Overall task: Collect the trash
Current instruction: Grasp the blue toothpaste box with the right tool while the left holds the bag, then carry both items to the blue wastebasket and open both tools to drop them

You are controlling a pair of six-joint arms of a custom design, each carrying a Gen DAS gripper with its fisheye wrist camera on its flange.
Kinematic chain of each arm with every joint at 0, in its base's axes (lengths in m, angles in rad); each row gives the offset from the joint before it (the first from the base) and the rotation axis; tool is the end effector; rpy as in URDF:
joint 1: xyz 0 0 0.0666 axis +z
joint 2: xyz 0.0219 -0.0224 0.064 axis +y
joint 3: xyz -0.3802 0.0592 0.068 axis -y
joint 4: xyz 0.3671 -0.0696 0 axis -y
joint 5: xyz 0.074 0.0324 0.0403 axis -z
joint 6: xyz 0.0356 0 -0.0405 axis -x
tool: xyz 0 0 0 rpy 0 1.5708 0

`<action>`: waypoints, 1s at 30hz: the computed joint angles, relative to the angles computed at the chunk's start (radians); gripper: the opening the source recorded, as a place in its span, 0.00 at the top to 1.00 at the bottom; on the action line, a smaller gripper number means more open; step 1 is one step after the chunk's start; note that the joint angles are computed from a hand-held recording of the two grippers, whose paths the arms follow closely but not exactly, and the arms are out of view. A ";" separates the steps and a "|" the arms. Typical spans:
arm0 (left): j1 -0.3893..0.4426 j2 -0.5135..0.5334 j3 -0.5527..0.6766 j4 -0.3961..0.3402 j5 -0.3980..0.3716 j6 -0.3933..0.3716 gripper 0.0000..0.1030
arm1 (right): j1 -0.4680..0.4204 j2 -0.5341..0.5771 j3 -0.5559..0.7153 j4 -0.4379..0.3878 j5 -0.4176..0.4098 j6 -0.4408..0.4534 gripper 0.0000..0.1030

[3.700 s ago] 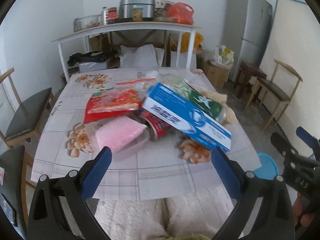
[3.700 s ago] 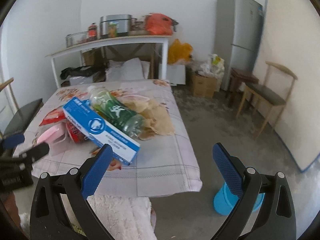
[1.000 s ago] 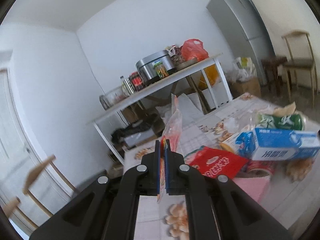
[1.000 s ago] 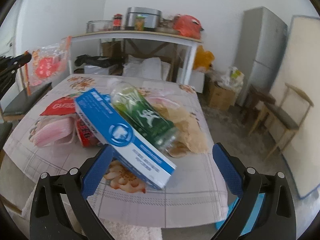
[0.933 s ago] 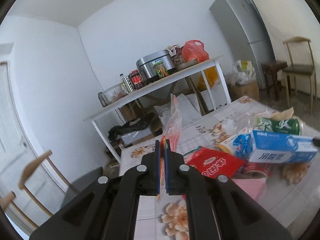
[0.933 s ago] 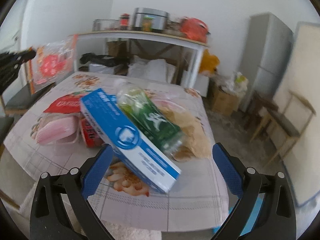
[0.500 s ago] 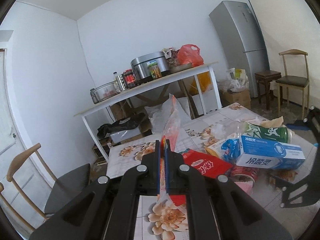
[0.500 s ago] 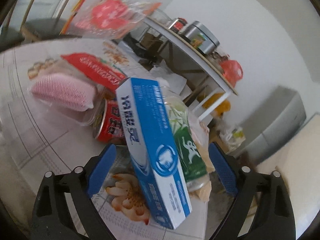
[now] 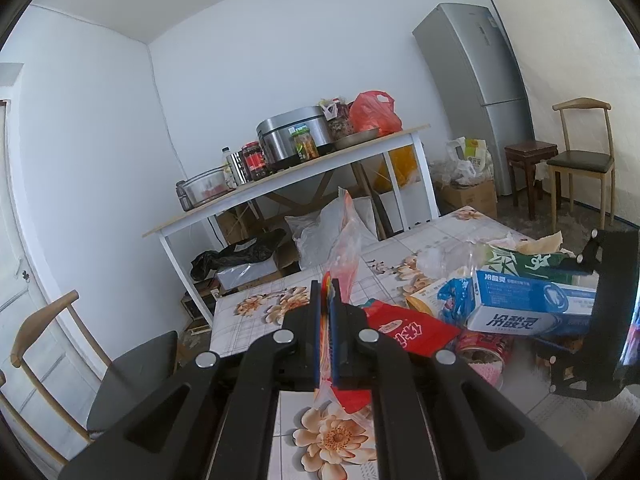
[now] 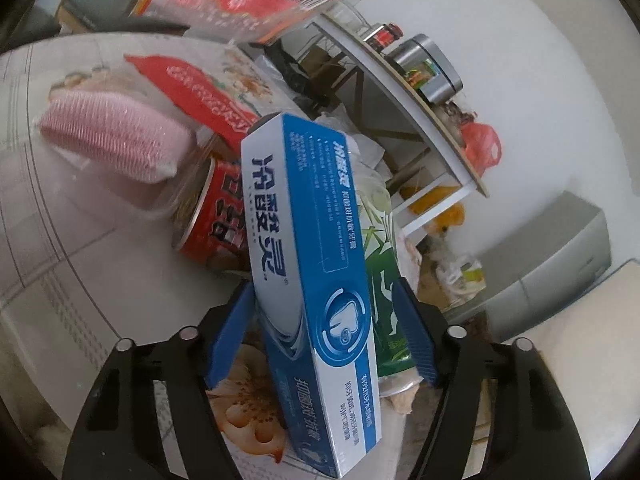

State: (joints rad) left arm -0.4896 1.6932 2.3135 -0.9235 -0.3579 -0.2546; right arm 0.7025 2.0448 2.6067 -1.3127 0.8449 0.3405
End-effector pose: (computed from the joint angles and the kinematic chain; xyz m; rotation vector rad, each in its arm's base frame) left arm 0.4795 -0.2418 0.6808 0.4415 1.8045 0.1721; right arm 0.5043 0.3915 0.5667 -0.6877 2.0171 -0.7612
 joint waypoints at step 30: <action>-0.031 -0.026 0.001 0.056 -0.015 -0.023 0.97 | 0.027 -0.143 -0.079 0.044 -0.033 -0.237 0.65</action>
State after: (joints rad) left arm -0.5202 1.6669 2.3143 -0.8677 -0.3728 -0.2778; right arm 0.7297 1.9020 2.5276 -1.2691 0.8118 0.1039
